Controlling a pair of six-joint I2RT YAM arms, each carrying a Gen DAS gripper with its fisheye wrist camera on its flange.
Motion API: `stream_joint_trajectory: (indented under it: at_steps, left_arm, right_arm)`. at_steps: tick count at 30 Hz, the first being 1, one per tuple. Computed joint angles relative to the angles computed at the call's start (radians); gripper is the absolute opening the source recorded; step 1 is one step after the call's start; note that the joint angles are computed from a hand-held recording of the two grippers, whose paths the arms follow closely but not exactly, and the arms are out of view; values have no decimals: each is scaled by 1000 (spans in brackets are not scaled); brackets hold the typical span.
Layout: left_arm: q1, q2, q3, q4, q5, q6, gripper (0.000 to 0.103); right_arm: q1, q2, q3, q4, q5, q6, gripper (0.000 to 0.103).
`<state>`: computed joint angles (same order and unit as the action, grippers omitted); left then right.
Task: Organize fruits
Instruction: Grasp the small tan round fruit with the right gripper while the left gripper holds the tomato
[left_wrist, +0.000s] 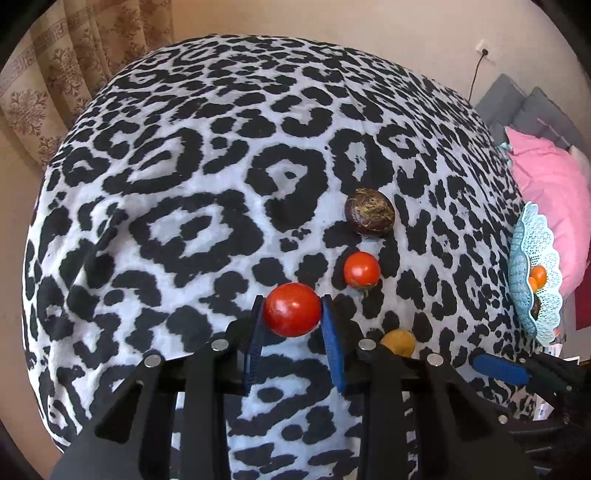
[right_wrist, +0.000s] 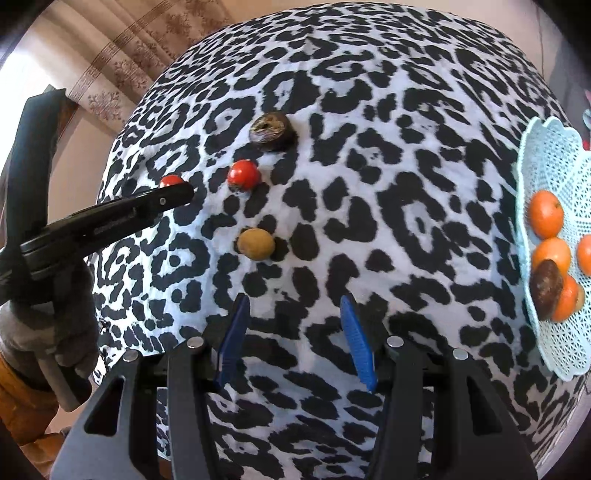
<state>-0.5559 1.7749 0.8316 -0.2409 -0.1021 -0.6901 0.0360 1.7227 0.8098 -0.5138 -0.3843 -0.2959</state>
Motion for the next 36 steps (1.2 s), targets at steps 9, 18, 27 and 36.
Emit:
stream_joint_trajectory:
  at_steps: [9,18,27,36]
  left_arm:
    - [8,-78,-45,-22,-10,-5,30]
    - [19,-166,-83,-70,-32,-11,30]
    - [36,-225,-124,-92,-41,-2,30]
    - [53,-248,-148,-90,-33,17,30]
  right_arm:
    - [70,28,1,39,9,45,53]
    - [143,91,38,91,29,99,53]
    - [214,150,69,152,76,175,53]
    - [254,190,88,188,104,225,53]
